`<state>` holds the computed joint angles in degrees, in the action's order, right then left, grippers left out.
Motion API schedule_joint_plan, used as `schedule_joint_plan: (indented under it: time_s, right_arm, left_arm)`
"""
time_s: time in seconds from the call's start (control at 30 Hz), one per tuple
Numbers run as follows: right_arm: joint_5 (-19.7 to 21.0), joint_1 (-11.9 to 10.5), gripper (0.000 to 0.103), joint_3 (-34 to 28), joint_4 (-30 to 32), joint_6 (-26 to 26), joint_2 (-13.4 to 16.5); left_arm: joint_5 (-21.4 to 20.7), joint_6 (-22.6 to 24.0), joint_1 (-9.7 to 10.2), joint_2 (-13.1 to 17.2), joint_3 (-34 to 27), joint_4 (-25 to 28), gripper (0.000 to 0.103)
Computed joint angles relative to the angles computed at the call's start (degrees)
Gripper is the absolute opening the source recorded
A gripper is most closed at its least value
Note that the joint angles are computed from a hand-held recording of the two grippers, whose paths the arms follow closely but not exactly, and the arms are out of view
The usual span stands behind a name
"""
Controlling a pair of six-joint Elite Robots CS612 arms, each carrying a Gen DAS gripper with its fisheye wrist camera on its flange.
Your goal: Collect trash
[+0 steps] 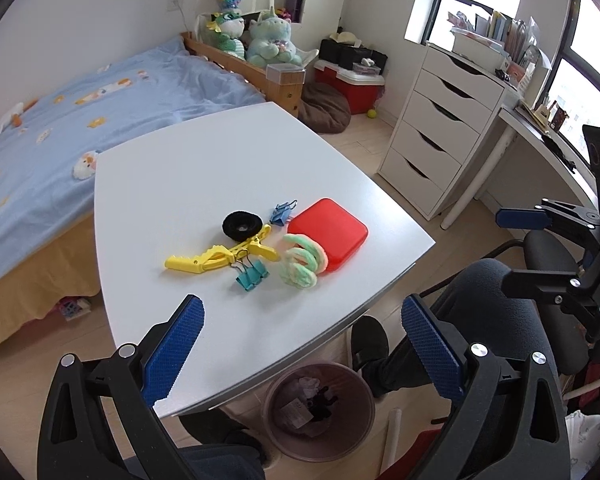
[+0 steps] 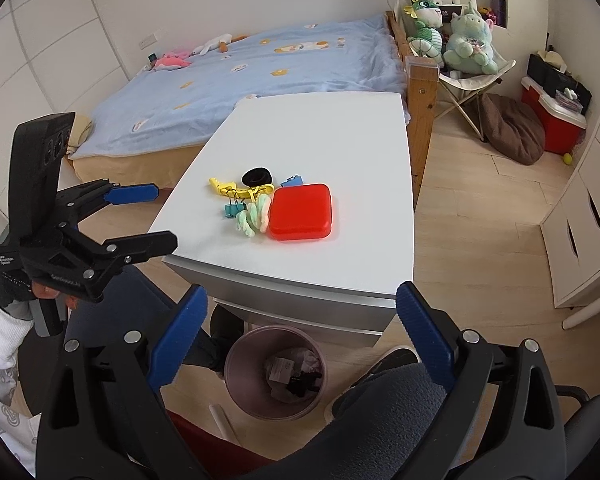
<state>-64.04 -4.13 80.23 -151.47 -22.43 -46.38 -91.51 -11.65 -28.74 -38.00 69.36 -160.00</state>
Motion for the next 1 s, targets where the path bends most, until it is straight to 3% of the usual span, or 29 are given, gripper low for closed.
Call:
schedule_joint_plan:
  time_s: [0.5,0.87,1.0]
  right_arm:
    - [0.37,-0.33,0.094,-0.71,0.72,0.49,0.58]
    - [0.21,-0.52,0.094,-1.02,0.93,0.70,0.83]
    - [0.20,-0.56,0.094,-1.02,0.99,0.77,0.85]
  left_arm:
    - [4.18,-5.97,1.01,4.43,-8.07,9.34,0.095]
    - [2.74,-9.16,1.29,6.21,-10.72,12.45,0.050]
    - [1.90,-9.61,1.30,6.52,-11.01,12.80,0.040]
